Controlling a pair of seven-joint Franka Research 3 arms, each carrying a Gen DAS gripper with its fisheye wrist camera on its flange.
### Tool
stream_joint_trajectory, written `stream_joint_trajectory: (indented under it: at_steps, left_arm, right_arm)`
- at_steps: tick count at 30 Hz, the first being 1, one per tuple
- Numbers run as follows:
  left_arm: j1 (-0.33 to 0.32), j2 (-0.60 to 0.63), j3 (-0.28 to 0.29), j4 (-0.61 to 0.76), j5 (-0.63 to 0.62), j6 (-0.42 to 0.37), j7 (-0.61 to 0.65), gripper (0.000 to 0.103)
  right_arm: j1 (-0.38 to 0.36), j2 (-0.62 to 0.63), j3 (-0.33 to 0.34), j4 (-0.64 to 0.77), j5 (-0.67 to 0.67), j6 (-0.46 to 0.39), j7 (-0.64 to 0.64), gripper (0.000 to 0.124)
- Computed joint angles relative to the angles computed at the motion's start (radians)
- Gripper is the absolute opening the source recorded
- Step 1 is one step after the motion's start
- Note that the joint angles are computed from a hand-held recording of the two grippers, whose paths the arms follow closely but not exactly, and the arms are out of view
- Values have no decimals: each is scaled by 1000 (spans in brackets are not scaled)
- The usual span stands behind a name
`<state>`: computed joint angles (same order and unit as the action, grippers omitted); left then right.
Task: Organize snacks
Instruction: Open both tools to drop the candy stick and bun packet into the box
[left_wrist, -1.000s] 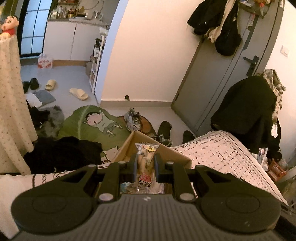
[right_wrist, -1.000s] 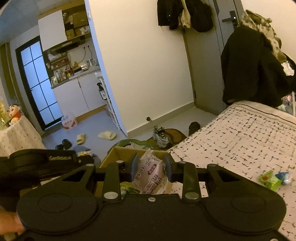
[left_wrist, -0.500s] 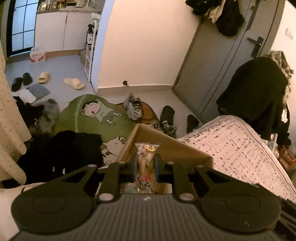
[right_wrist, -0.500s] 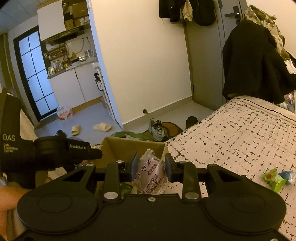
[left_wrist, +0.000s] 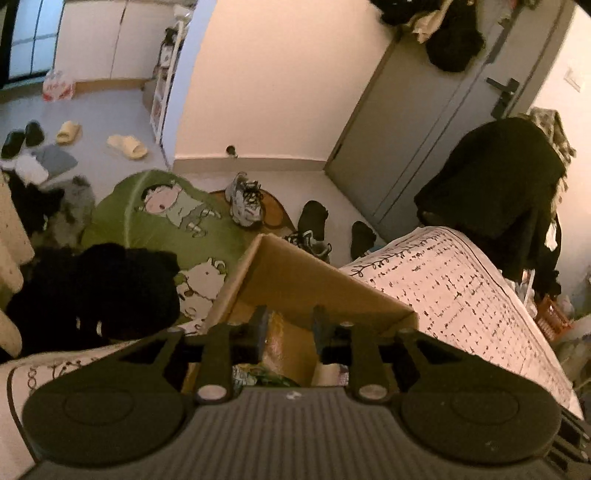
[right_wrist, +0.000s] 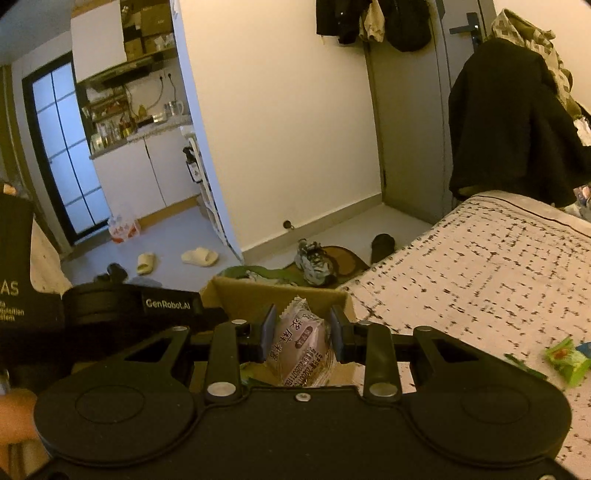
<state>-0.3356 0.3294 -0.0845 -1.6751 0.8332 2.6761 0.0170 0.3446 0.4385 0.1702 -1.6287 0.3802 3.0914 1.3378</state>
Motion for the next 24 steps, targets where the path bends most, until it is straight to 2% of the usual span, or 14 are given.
stream_joint_trajectory:
  at_steps: [2, 4, 7, 8, 10, 13, 17, 20, 21, 22, 24]
  left_arm:
    - [6, -9, 2, -10, -8, 10, -10, 31]
    - [8, -22, 8, -23, 4, 21, -32, 38]
    - [9, -39, 10, -36, 29, 22, -56, 57]
    - [13, -41, 8, -37, 28, 17, -58, 65]
    - [36, -39, -10, -40, -16, 29, -15, 75]
    - [61, -34, -30, -40, -109, 19, 54, 78]
    - [70, -43, -31, -64, -160, 53, 97, 83]
    - [67, -58, -22, -82, -170, 53, 81, 83]
    - [69, -63, -19, -92, -170, 65, 70, 85]
    - [72, -69, -17, -103, -171, 75, 64, 86]
    - [73, -82, -13, -121, -162, 92, 47, 91]
  right_arm:
    - [-6, 18, 12, 27, 6, -10, -5, 31]
    - [-2, 37, 7, 60, 9, -34, 7, 31]
    - [33, 52, -37, 85, -17, -46, 42, 31]
    - [32, 49, -34, 80, -21, -41, 39, 31]
    - [19, 43, -20, 71, -14, -39, 33, 31]
    - [38, 40, -45, 80, -31, -60, 61, 31]
    - [41, 52, -40, 107, -50, -61, 55, 32]
    - [5, 64, 16, 117, -14, -30, 18, 42]
    - [2, 62, 22, 113, -8, -21, 11, 52]
    - [6, 56, 14, 108, -11, -25, 9, 64]
    - [58, 26, -55, 69, -48, -17, 41, 78]
